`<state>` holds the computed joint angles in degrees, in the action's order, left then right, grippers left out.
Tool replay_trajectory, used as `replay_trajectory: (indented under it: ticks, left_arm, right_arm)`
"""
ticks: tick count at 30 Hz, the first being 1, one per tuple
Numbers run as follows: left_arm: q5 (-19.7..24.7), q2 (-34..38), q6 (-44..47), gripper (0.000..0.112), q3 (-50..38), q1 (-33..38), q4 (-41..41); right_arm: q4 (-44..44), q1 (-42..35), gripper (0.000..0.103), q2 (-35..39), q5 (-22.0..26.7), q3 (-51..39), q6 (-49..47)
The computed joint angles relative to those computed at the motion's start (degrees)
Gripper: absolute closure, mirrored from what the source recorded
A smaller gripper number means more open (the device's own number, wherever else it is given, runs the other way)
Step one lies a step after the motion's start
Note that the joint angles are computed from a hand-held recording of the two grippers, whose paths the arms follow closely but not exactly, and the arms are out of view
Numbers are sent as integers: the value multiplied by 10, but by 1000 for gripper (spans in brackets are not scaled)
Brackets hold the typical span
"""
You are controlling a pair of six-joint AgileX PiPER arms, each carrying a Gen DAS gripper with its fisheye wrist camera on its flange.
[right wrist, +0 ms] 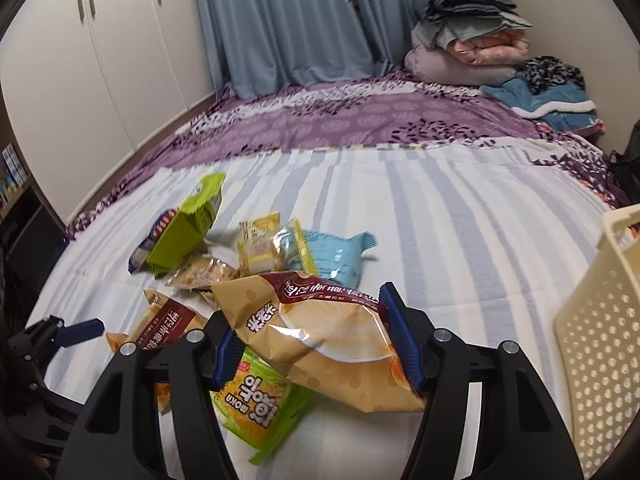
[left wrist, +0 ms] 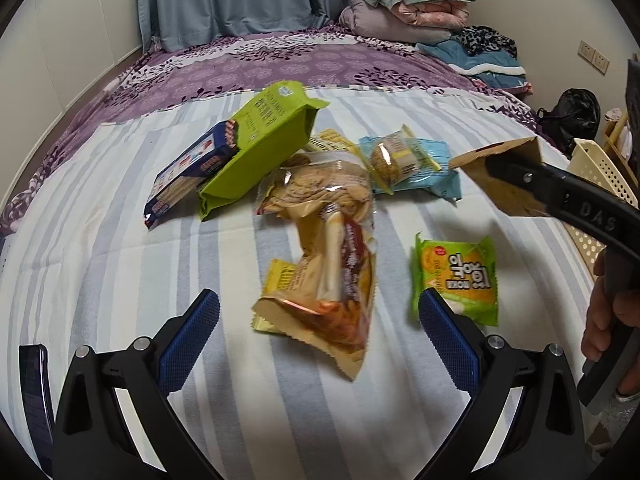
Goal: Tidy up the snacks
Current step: 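Grasp the orange-brown chip bag with the right gripper and lift it, then grasp the green MOKO pack with the left gripper while the right gripper carries the chip bag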
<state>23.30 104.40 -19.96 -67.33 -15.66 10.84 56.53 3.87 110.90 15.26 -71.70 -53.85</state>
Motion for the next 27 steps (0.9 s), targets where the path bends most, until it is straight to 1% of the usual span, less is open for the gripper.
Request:
replay_trajectory:
  ticks: [4,7,9,13,15,17,18,20,22,27]
  left_arm:
    - [7,-1,-18,12,-11,-26,18]
    - [18,4,-44,12,-27,-52,54]
    - [27,11,-51,12,-41,-68,67]
    - [43,18,-101,12,-61,-102,129]
    - [47,15,-112,12,-64,-112,148]
    - [58,10,-145,12,-68,-121,181]
    - [60,6,-151,12,-69,-122,185]
    - [59,1,-144,12,-72,-122,168]
    - [55,-2,-119,12,-75,-120,137]
    - [52,31,-9,12,-98,-112,12]
  right_arm:
    - [69,-32,41,-28,9,26,-61]
    - [138,-54,41,-50,17,49,-126]
    - [169,-67,41,-63,24,60,-157]
    - [236,-86,41,-88,31,85,-230]
    - [274,-94,41,-100,34,101,-273]
    - [302,-103,41,-108,42,111,-302]
    - [313,-109,41,-113,49,116,-312]
    - [330,-119,41,-121,60,125,-327]
    - [349,-129,40,-131,70,137,-344]
    - [360,-154,40,-154,90,154,-357]
